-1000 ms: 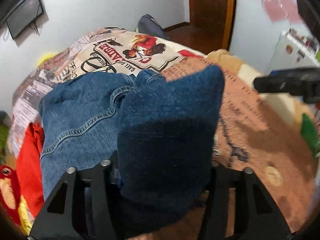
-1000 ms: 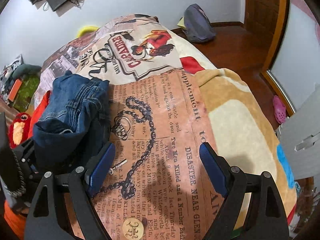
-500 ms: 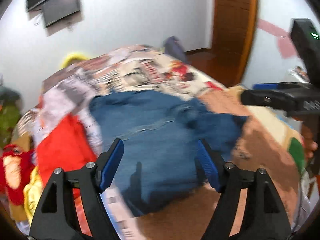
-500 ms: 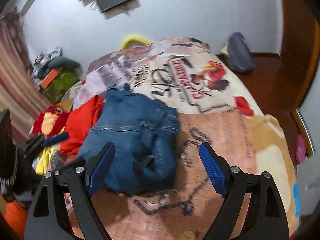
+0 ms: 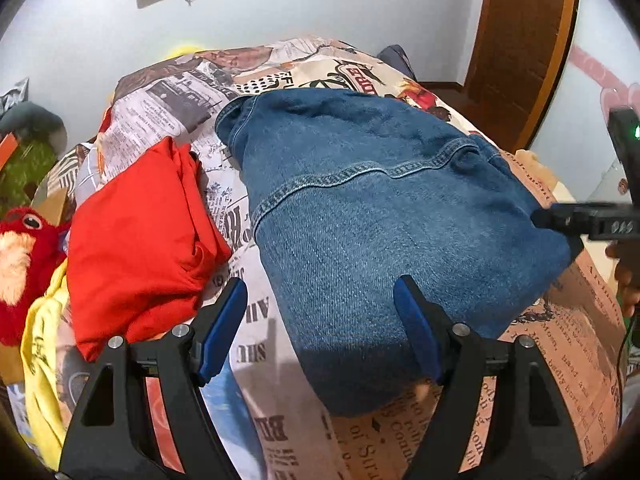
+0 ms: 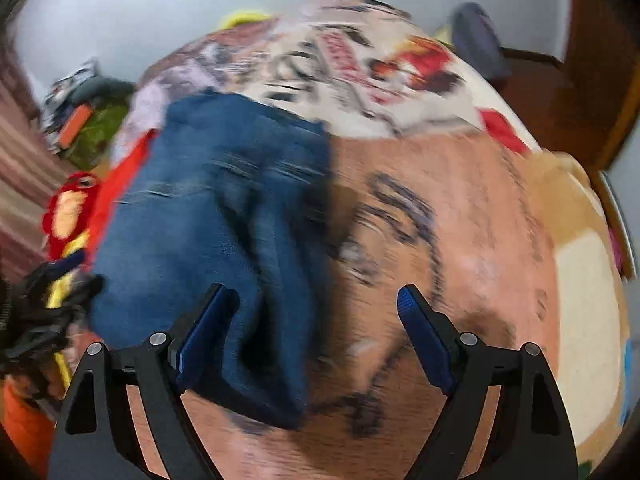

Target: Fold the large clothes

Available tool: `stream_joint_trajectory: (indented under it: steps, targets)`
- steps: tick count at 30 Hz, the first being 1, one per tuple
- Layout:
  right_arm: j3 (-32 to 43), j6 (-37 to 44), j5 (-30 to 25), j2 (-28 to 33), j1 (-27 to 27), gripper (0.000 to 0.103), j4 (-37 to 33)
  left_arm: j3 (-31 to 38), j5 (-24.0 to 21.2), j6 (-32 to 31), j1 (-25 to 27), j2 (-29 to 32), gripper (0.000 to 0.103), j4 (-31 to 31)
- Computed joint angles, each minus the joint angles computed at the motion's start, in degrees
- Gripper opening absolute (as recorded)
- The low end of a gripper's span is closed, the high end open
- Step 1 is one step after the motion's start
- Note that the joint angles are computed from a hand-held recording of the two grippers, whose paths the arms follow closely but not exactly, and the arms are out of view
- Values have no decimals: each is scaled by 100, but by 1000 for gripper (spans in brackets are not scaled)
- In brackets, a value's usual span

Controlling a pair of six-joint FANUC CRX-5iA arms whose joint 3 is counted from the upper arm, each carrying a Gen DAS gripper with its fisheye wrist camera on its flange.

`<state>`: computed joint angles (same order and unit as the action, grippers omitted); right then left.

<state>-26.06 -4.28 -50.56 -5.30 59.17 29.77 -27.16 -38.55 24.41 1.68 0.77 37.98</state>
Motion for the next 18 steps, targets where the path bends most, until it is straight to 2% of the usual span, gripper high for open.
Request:
stream_joint_trajectory:
  steps: [2,5,8,13,18]
  targets:
    - [-141,-276,-271,-65,83,83,-125,-128,158,3,-20,-63,76,59]
    - [-489,-561,8,-432,136,83,-373,-172,175,19,0,-82,76,118]
    - [-222,-486,-815,-341,305,83,-372,-104,130,120,20,-118,76,-18]
    - [-243,-677,-1072,-622,466,83,164,28,-40,163,76,-212,75,-181]
    - [-35,-614,-1157,-586,542,85,865,138,238,285,102,-307,77,-325]
